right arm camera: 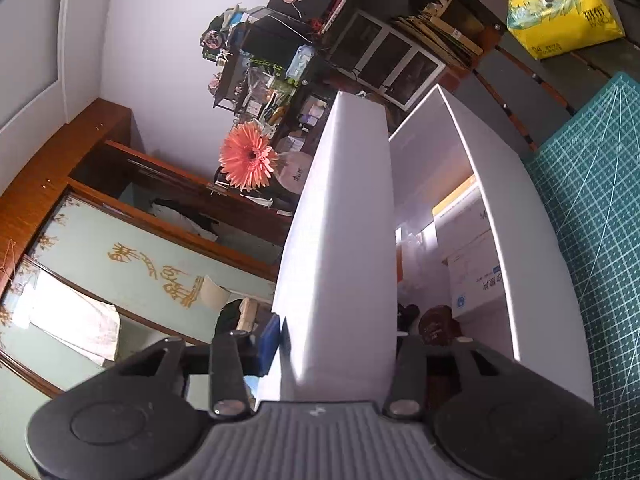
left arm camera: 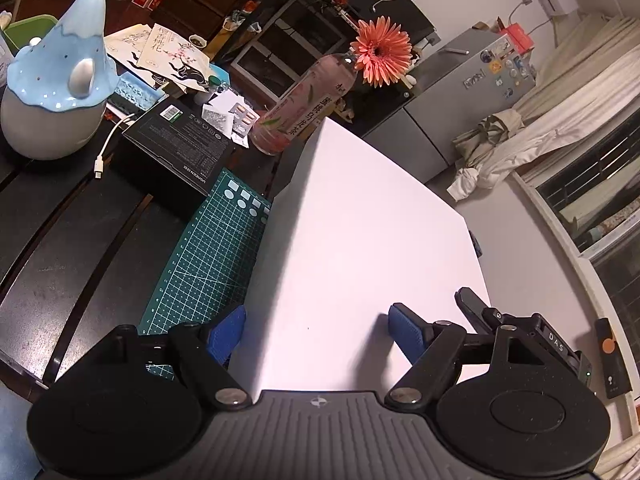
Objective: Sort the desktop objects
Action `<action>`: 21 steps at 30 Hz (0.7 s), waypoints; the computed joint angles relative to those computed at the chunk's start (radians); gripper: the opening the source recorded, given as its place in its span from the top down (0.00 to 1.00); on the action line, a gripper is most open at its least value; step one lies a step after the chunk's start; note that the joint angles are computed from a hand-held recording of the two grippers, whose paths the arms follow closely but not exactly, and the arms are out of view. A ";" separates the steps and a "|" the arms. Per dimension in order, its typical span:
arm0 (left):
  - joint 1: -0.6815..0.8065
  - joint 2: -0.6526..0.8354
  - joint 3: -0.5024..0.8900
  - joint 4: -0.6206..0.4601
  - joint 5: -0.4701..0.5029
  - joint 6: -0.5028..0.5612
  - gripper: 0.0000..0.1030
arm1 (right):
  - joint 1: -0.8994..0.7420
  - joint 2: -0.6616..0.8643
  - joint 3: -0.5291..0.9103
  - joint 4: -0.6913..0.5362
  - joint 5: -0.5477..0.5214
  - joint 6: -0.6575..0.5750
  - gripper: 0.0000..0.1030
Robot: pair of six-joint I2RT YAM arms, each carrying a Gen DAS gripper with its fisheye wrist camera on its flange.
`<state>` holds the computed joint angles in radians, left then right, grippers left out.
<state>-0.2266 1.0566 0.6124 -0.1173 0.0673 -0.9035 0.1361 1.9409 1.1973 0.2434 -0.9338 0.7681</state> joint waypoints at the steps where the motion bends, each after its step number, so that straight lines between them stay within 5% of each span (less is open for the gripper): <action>1: 0.001 0.001 0.000 0.002 0.004 -0.002 0.25 | -0.001 -0.004 -0.002 -0.003 0.004 -0.003 0.59; 6: -0.004 0.008 0.004 0.006 0.006 -0.002 0.25 | -0.007 -0.016 -0.003 -0.020 0.006 -0.007 0.59; 10: 0.005 0.016 -0.001 0.018 0.031 -0.006 0.24 | -0.022 -0.002 -0.022 0.061 -0.031 0.106 0.55; 21: -0.031 0.056 0.023 0.023 0.023 0.036 0.32 | -0.048 -0.025 0.032 -0.047 -0.033 0.060 0.44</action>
